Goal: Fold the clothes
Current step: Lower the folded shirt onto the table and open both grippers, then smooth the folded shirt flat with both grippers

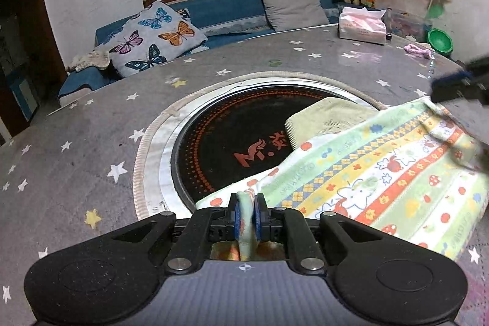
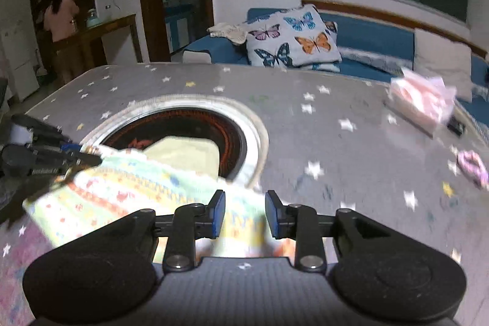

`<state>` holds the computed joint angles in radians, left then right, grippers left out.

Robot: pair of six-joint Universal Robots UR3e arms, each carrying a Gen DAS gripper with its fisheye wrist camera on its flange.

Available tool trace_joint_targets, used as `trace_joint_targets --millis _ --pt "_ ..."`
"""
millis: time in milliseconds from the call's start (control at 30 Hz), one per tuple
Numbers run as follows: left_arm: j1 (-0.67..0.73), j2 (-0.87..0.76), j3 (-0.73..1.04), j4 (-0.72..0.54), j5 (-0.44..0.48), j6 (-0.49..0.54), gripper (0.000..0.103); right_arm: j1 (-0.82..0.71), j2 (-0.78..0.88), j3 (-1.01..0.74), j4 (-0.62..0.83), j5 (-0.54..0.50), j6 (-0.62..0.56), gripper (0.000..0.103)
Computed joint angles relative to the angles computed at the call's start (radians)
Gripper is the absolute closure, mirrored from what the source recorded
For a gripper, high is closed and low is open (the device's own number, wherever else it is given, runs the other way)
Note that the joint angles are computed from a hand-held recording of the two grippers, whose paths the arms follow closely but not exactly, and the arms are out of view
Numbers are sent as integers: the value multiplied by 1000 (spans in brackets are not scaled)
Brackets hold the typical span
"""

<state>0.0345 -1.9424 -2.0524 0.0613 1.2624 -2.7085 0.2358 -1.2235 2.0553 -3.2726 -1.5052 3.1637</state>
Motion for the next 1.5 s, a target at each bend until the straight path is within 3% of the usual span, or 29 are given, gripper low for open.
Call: trace_joint_targets --millis 100,267,367,633,933,1133,1500 --pt "-12 -14 28 -11 26 -26 90 -19 14 27 -10 15 29 76" --pt "-22 -16 41 -10 73 -66 75 -50 44 39 -30 14 74 86" --pt "-24 9 32 -8 97 -78 75 -45 25 34 -27 8 81 85" --pt "-44 76 45 -70 6 -116 75 13 84 -110 22 57 78 85" --pt "-130 -76 260 -193 -17 -157 77 77 264 -339 87 56 89 85" --pt "-151 -169 359 -224 1 -184 78 97 323 -390 89 23 81 86" --pt "-130 -52 206 -142 -36 -171 78 151 245 -323 82 23 25 84"
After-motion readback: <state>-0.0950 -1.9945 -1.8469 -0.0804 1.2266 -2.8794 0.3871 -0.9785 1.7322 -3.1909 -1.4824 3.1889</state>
